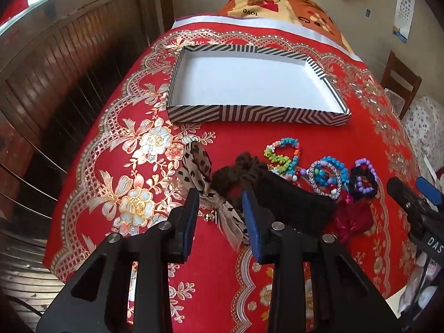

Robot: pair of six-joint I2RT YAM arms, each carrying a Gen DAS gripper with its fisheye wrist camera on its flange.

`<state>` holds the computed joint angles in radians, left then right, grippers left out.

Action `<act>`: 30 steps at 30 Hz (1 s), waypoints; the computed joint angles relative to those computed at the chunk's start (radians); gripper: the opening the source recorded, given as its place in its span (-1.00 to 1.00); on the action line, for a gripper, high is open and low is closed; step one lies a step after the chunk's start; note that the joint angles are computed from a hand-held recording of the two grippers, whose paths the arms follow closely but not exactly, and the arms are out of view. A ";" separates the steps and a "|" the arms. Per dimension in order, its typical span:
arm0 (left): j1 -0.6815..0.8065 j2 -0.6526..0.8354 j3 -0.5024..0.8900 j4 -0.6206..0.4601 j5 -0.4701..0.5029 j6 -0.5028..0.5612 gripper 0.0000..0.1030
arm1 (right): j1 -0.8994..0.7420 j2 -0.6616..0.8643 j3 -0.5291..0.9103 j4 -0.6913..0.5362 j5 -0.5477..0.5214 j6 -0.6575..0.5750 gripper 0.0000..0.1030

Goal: Organize jewelry
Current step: 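Move both grippers toward the jewelry pile beside the striped tray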

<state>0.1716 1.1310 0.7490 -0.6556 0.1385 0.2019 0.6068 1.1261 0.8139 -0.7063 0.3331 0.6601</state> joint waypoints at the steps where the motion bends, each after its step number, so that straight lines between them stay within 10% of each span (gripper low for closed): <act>1: 0.003 -0.001 -0.003 -0.002 0.001 -0.002 -0.39 | 0.012 -0.002 -0.001 -0.004 0.009 0.007 0.99; 30: 0.175 -0.002 0.027 -0.081 0.101 0.071 -0.39 | 0.121 -0.044 -0.020 0.018 0.014 0.035 0.98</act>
<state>0.3466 1.1292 0.7756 -0.7369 0.2391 0.2732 0.7278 1.0823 0.7934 -0.6888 0.3468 0.6949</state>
